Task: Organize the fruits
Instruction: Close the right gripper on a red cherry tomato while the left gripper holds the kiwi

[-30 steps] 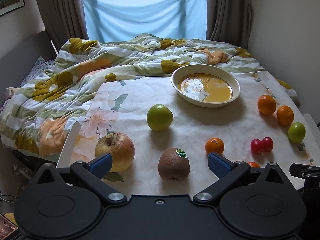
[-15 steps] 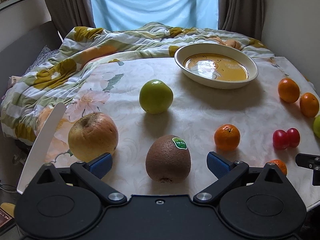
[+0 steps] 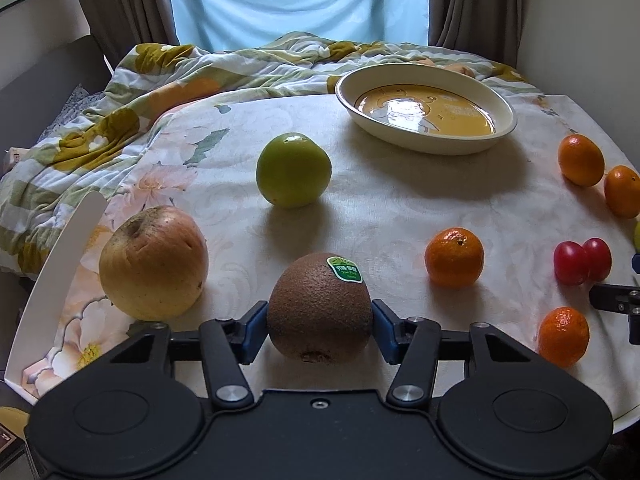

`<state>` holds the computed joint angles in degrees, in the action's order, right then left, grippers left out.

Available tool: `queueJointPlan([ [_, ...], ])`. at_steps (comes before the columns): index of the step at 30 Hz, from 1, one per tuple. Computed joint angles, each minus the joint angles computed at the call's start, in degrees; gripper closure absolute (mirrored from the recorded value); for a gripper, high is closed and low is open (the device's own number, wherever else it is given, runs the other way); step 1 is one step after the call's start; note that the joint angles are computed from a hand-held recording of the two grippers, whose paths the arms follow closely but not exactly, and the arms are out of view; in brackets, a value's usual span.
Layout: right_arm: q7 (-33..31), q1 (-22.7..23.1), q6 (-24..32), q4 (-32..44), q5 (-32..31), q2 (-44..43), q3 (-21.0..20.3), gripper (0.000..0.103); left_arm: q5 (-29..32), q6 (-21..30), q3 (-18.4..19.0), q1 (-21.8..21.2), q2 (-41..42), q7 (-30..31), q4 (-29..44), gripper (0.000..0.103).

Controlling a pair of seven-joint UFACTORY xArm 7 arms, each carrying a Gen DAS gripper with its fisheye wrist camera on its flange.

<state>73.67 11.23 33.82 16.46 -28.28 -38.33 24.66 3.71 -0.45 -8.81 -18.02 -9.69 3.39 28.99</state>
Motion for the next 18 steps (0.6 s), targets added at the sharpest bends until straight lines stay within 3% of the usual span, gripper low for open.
queueJointPlan([
  [2, -0.3, -0.2, -1.1, -0.3, -0.3, 0.2, -0.4, 0.018, 1.4, 0.0, -1.5, 1.5, -0.1, -1.4, -0.1, 0.044],
  [15, -1.6, -4.0, -7.6, -0.5, -3.5, 2.0, 0.1, 0.031, 0.0, -0.4, 0.5, -0.6, -0.4, -0.6, -0.6, 0.045],
  [18, -2.5, -4.8, -9.3, -0.7, -4.1, 2.2, 0.2, 0.040, -0.8, -0.8, 1.2, -1.3, -0.6, 0.1, -0.9, 0.045],
])
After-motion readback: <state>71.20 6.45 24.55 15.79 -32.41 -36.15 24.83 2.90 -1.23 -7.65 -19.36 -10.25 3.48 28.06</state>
